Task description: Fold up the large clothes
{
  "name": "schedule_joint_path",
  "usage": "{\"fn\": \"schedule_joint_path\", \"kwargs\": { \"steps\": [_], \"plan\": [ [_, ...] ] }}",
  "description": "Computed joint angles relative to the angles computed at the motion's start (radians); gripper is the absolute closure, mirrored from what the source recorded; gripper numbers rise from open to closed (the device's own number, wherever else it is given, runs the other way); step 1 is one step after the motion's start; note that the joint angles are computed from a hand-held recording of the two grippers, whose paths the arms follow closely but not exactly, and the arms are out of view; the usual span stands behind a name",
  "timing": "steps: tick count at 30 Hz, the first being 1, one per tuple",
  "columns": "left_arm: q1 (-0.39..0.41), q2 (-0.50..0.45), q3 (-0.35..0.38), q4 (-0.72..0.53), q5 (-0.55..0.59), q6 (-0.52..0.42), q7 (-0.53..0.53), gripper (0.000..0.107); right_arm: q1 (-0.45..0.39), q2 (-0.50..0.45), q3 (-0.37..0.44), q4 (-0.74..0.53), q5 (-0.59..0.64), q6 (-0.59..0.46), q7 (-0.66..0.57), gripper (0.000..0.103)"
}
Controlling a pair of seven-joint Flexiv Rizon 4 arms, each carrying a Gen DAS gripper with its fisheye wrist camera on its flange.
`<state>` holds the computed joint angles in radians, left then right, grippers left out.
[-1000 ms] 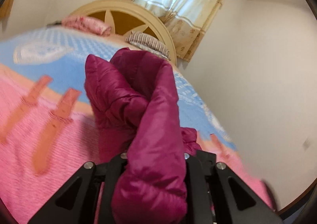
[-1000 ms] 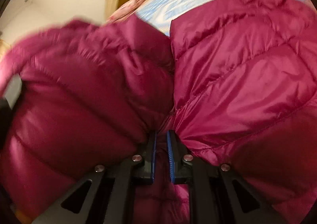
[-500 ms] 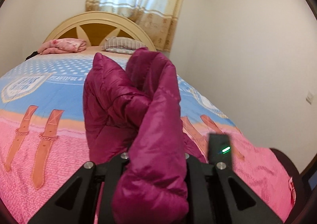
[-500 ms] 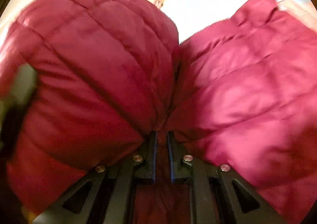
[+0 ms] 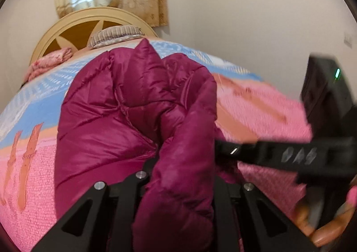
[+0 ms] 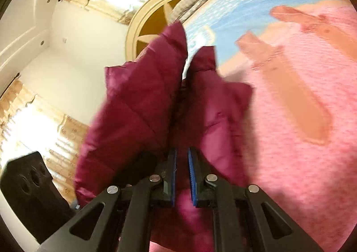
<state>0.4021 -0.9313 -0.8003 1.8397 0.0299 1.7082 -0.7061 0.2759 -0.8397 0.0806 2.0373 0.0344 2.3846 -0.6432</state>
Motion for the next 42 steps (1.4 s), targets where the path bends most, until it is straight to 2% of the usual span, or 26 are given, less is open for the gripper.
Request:
{"fn": "schedule_joint_path", "kwargs": {
  "steps": [3, 4, 6, 7, 8, 9, 11, 13, 15, 18, 22, 24, 25, 26, 28, 30, 32, 33, 35, 36, 37, 39, 40, 42],
  "plan": [
    [-0.026, -0.007, 0.033, 0.005, 0.024, 0.038, 0.008, 0.089, 0.022, 0.026, -0.022, 0.023, 0.066, -0.008, -0.005, 0.091],
    [-0.036, -0.011, 0.046, 0.004, 0.030, 0.048, 0.006, 0.089, 0.019, 0.034, -0.025, 0.028, 0.070, -0.008, -0.008, 0.088],
    [-0.059, -0.013, 0.074, 0.005, 0.047, 0.075, 0.000, 0.088, 0.009, 0.055, -0.027, 0.063, 0.080, 0.037, -0.025, 0.068],
    [-0.078, -0.009, 0.100, 0.008, 0.063, 0.102, 0.001, 0.087, 0.011, 0.061, -0.033, 0.065, 0.093, 0.061, -0.036, 0.045],
    [-0.093, -0.008, 0.120, 0.005, 0.079, 0.120, 0.000, 0.087, 0.014, 0.074, -0.038, 0.068, 0.106, 0.076, -0.046, 0.029],
    [-0.104, -0.008, 0.137, 0.006, 0.096, 0.142, -0.002, 0.087, 0.009, 0.095, -0.034, 0.096, 0.108, 0.116, -0.061, 0.027],
    [-0.097, -0.008, 0.137, 0.005, 0.115, 0.139, -0.017, 0.087, -0.032, 0.115, -0.041, 0.072, 0.023, 0.079, -0.076, 0.027],
    [-0.083, -0.009, 0.126, 0.007, 0.127, 0.128, -0.029, 0.087, -0.037, 0.160, -0.075, 0.032, -0.052, -0.094, -0.118, 0.027],
    [-0.062, -0.016, 0.107, 0.012, 0.145, 0.128, -0.028, 0.087, -0.068, 0.186, -0.071, 0.001, -0.151, -0.227, -0.163, 0.027],
    [-0.048, -0.023, 0.099, 0.014, 0.170, 0.131, -0.015, 0.087, -0.215, 0.159, 0.053, -0.083, -0.381, -0.400, -0.157, 0.027],
    [-0.039, -0.037, 0.083, 0.005, 0.182, 0.121, 0.002, 0.086, -0.283, 0.123, 0.162, -0.175, -0.466, -0.595, -0.207, 0.028],
    [-0.022, -0.041, 0.065, 0.011, 0.183, 0.111, 0.011, 0.085, -0.258, 0.115, 0.145, -0.202, -0.459, -0.665, -0.231, 0.047],
    [-0.009, -0.041, 0.053, 0.016, 0.182, 0.099, 0.016, 0.082, -0.249, 0.109, 0.129, -0.211, -0.462, -0.690, -0.222, 0.077],
    [0.005, -0.043, 0.038, 0.021, 0.180, 0.085, 0.023, 0.080, -0.268, 0.088, 0.146, -0.240, -0.440, -0.703, -0.248, 0.083],
    [0.062, -0.044, -0.023, 0.039, 0.168, 0.021, 0.051, 0.076, -0.338, 0.057, 0.223, -0.231, -0.411, -0.640, -0.292, 0.088],
    [0.151, -0.044, -0.115, 0.067, 0.130, -0.092, 0.089, 0.071, -0.418, 0.014, 0.318, -0.232, -0.398, -0.596, -0.319, 0.089],
    [0.284, -0.056, -0.247, 0.095, 0.070, -0.268, 0.144, 0.062, -0.499, -0.039, 0.407, -0.237, -0.412, -0.567, -0.321, 0.090],
    [0.329, -0.062, -0.288, 0.104, 0.042, -0.323, 0.167, 0.055, -0.539, -0.070, 0.449, -0.240, -0.426, -0.550, -0.317, 0.090],
    [0.423, -0.072, -0.369, 0.112, -0.022, -0.435, 0.203, 0.037, -0.574, -0.103, 0.482, -0.243, -0.454, -0.529, -0.297, 0.090],
    [0.461, -0.080, -0.402, 0.117, -0.051, -0.445, 0.212, 0.018, -0.578, -0.115, 0.481, -0.247, -0.464, -0.520, -0.285, 0.090],
    [0.491, -0.096, -0.433, 0.114, -0.080, -0.447, 0.221, 0.010, -0.595, -0.136, 0.496, -0.251, -0.484, -0.506, -0.274, 0.090],
    [0.516, -0.124, -0.474, 0.080, -0.144, -0.446, 0.225, 0.009, -0.637, -0.183, 0.538, -0.253, -0.533, -0.464, -0.256, 0.090],
    [0.497, -0.125, -0.469, 0.047, -0.174, -0.410, 0.212, 0.009, -0.642, -0.199, 0.541, -0.252, -0.546, -0.433, -0.248, 0.090],
    [0.396, -0.090, -0.386, -0.036, -0.219, -0.308, 0.169, 0.009, -0.600, -0.184, 0.489, -0.241, -0.528, -0.381, -0.235, 0.089]
  ]
}}
